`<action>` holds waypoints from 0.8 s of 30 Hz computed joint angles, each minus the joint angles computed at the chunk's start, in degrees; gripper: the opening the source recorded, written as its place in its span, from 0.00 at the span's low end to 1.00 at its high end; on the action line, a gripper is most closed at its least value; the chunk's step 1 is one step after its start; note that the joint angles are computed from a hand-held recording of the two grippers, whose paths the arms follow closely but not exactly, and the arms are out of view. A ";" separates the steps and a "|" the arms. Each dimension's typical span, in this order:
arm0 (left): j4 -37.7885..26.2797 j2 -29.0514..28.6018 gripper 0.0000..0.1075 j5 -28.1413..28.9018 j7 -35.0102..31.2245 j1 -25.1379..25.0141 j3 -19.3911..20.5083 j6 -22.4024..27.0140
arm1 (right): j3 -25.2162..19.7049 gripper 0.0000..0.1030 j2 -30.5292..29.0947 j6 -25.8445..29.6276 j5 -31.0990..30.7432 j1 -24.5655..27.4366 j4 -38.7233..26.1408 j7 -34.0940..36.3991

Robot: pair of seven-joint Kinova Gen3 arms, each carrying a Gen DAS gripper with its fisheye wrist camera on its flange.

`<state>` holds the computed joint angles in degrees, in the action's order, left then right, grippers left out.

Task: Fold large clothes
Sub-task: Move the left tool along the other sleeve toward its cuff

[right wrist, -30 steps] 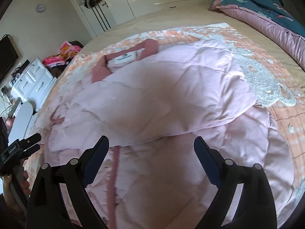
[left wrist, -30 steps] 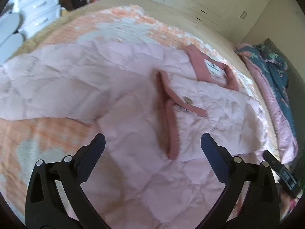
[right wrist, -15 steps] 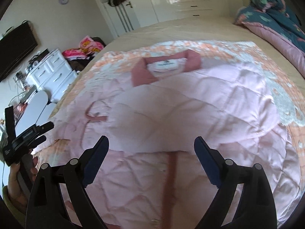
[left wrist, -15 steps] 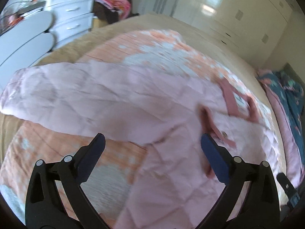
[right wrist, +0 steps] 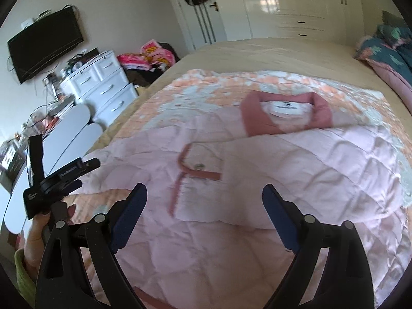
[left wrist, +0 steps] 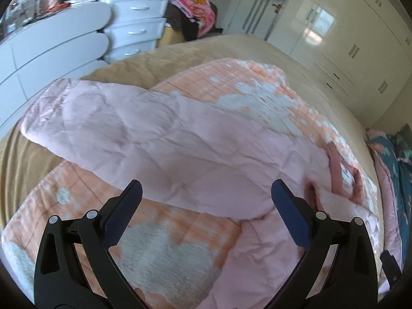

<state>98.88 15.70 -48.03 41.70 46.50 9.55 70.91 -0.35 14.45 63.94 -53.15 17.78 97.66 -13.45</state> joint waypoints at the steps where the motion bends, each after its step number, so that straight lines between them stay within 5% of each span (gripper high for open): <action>1: 0.63 -0.44 0.87 0.47 0.66 -0.23 -0.13 -0.37 | -0.23 0.88 -0.29 0.03 -0.07 -0.22 0.37 0.09; 24: 18.38 -12.58 0.87 4.35 21.07 -8.57 5.20 -3.91 | -3.29 0.88 -5.14 -2.32 2.97 -13.56 5.97 -0.59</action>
